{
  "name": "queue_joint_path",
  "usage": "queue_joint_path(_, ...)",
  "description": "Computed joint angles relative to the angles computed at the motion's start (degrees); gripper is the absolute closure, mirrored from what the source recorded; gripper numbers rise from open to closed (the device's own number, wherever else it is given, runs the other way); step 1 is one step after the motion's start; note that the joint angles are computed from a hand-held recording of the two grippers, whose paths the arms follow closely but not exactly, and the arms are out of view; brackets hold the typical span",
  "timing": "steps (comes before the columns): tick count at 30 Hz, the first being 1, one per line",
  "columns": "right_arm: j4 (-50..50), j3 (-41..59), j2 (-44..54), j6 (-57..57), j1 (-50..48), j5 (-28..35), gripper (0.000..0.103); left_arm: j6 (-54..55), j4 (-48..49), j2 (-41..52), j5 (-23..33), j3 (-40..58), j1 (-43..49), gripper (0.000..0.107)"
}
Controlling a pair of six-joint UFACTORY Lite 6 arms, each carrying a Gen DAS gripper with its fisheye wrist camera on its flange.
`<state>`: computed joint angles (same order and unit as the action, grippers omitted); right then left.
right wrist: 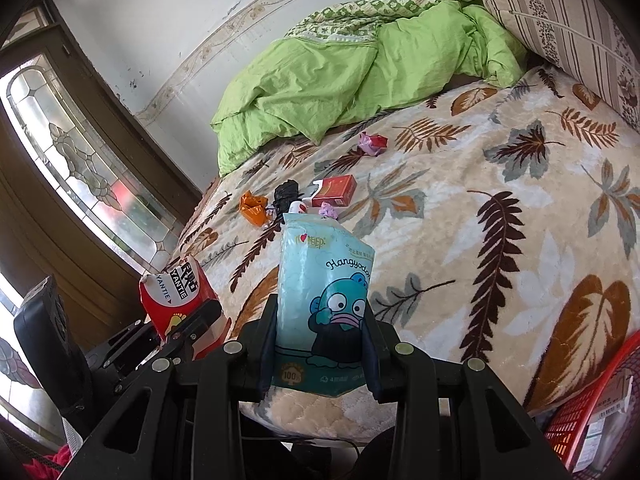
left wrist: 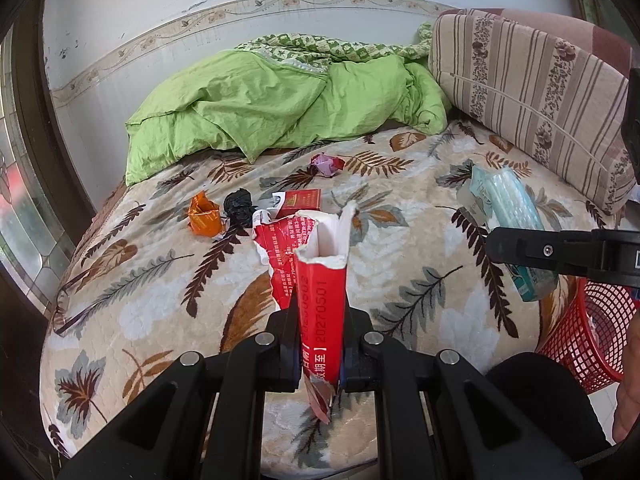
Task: Collect trash
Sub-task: 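Lift the red carton with the left tool while the right tool lifts the blue pack, then carry both items over the red basket and open both tools to drop them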
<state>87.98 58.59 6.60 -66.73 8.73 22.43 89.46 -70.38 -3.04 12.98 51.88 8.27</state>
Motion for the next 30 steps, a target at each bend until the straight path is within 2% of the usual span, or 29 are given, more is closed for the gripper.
queue_joint_path(9,3.42,-4.76,-3.51,-4.03,-5.76,3.94,0.065,-9.33,8.95,-0.69,-2.42,0.09,-5.61,0.095)
queue_joint_path(15,1.81,-10.34,-9.06,-3.73,-12.61,6.66,0.065,-16.20,14.25,-0.94,2.21,2.31,-9.70,0.095)
queue_joint_path(21,-5.08,-19.43,-18.47,-0.10,-27.93,12.73,0.065,-22.74,18.44,1.19,9.88,7.19,-16.44,0.095)
queue_joint_path(25,-12.54,-23.72,-23.83,2.59,-43.28,18.64,0.065,-27.06,20.17,4.39,15.28,12.08,-22.91,0.095)
queue_joint_path(30,-18.52,-25.41,-24.36,0.75,-61.76,25.72,0.065,-32.60,21.91,9.41,20.66,17.61,-33.02,0.095)
